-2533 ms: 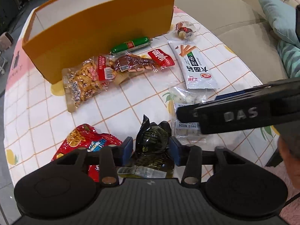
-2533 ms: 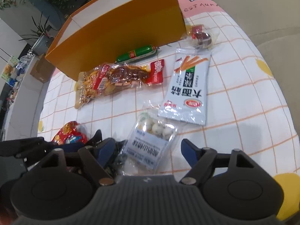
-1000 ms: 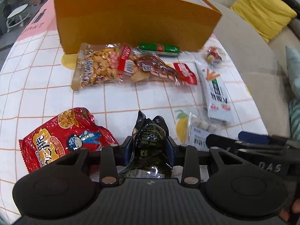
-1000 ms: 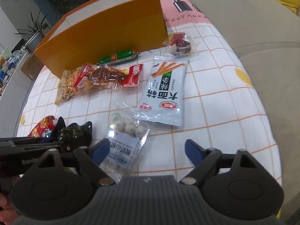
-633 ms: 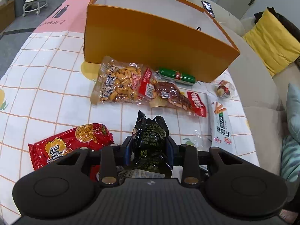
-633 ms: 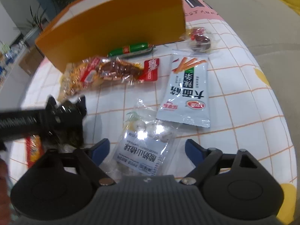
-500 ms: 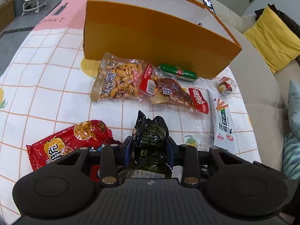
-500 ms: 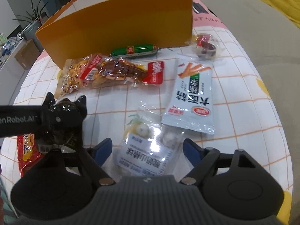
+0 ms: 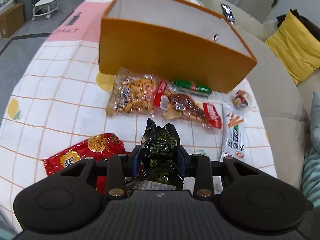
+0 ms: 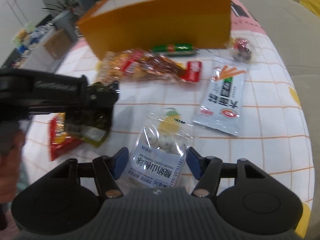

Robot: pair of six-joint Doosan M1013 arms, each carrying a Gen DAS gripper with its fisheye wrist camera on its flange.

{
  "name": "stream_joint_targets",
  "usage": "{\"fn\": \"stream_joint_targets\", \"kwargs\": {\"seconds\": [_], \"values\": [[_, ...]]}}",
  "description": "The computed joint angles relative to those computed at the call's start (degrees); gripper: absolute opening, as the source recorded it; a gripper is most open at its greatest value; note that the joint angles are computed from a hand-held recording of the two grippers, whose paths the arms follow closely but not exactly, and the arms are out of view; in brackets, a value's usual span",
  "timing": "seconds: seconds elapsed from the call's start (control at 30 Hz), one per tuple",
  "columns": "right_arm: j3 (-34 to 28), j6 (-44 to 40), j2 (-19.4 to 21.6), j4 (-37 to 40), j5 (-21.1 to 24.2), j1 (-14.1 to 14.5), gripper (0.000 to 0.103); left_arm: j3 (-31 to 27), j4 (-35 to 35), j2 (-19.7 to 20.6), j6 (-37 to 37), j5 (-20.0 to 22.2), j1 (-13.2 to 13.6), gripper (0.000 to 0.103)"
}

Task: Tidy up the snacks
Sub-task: 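Carry both held packs over the orange box and release them inside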

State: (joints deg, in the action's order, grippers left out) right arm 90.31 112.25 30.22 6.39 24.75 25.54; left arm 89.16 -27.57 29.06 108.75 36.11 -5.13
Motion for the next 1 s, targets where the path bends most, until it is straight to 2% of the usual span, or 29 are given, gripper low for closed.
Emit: {"fn": "stream_joint_targets", "kwargs": {"seconds": [0.07,0.2,0.4,0.57,0.73,0.9,1.0], "values": [[0.84,0.34,-1.14,-1.22,-2.29,0.02,0.061,0.11,-0.86,-0.56,0.15,0.04,0.18,0.041],[2.11,6.39,-3.18,-8.46,-6.03,-0.17,0.061,0.17,-3.27,-1.74,1.72,-0.25,0.33,0.041],[1.77,4.09,-4.90,-8.45,-8.16,-1.84,0.061,-1.57,-7.20,-2.76,5.21,0.90,0.25,0.041],[-1.47,-5.37,-4.75,-2.80,-6.23,-3.96,0.061,-6.05,-7.18,-1.82,6.01,3.20,-0.36,0.041],[-7.00,-9.94,-2.71,-2.82,-4.02,-5.56,0.061,-12.30,-4.86,0.85,3.63,6.84,-1.22,0.041],[-15.21,-14.76,1.45,-2.42,-0.14,-7.07,0.060,-19.67,-2.78,4.33,1.04,9.59,-1.63,0.041],[-21.20,-17.58,4.84,-2.26,3.56,-8.01,0.060,-25.41,-1.31,7.65,-2.15,13.05,-1.58,0.041]]}}
